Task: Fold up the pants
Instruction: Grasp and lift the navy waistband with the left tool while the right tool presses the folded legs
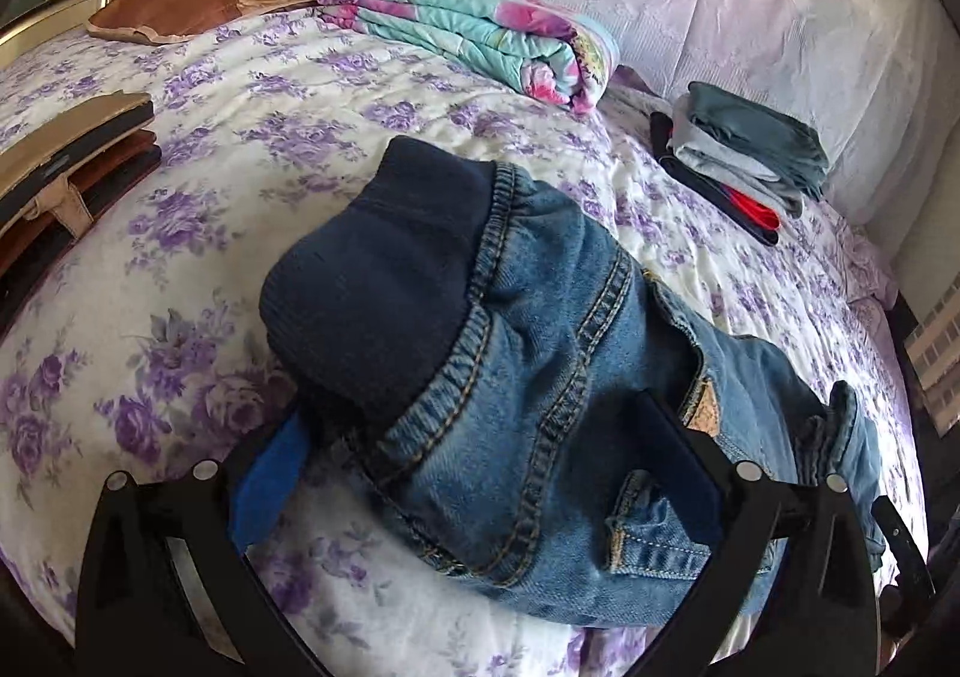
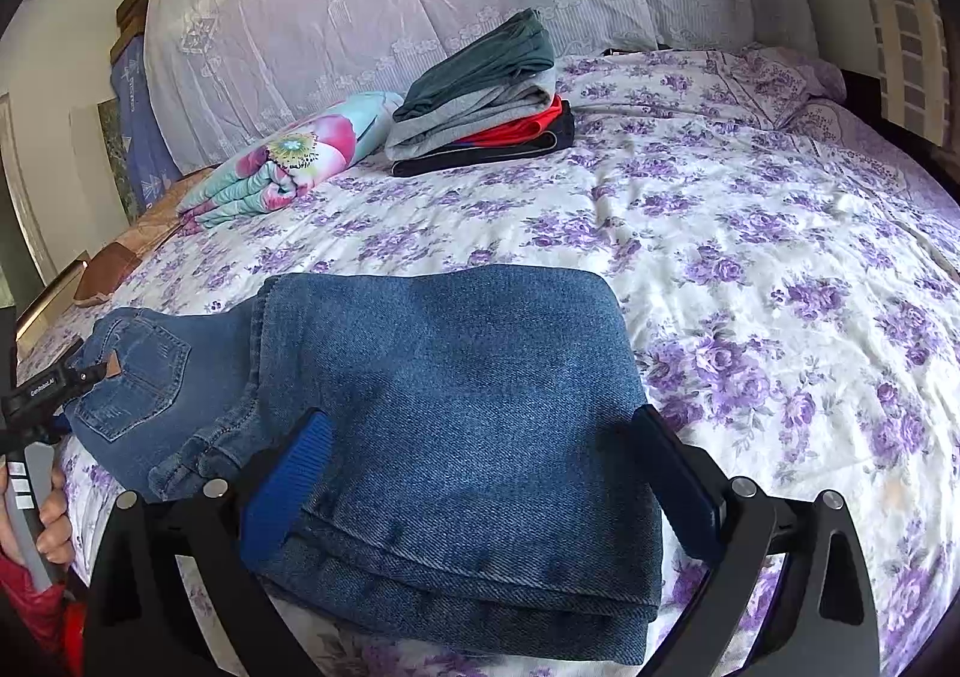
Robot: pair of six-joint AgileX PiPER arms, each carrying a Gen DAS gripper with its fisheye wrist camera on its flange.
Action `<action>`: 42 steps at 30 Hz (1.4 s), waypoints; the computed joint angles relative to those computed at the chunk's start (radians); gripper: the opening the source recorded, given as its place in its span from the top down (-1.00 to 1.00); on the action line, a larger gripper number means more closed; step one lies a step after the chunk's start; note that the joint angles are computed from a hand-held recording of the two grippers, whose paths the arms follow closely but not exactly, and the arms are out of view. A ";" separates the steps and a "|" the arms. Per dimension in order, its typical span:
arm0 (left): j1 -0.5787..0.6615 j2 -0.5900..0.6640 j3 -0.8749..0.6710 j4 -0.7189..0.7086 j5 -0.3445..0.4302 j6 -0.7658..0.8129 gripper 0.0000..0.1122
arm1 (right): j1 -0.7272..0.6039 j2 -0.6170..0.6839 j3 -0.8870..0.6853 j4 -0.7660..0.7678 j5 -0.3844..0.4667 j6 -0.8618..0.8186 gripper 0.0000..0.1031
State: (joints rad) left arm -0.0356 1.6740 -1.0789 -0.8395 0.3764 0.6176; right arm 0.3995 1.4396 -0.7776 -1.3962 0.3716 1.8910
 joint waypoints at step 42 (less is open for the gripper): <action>0.179 0.116 -0.084 -0.439 0.399 0.348 -0.71 | -0.024 -0.021 0.028 -0.054 -0.037 0.047 -0.93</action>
State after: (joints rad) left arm 0.1436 1.7898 -1.1634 -1.2785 0.7755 0.9652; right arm 0.3753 1.4191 -0.7493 -1.4502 0.3347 1.9380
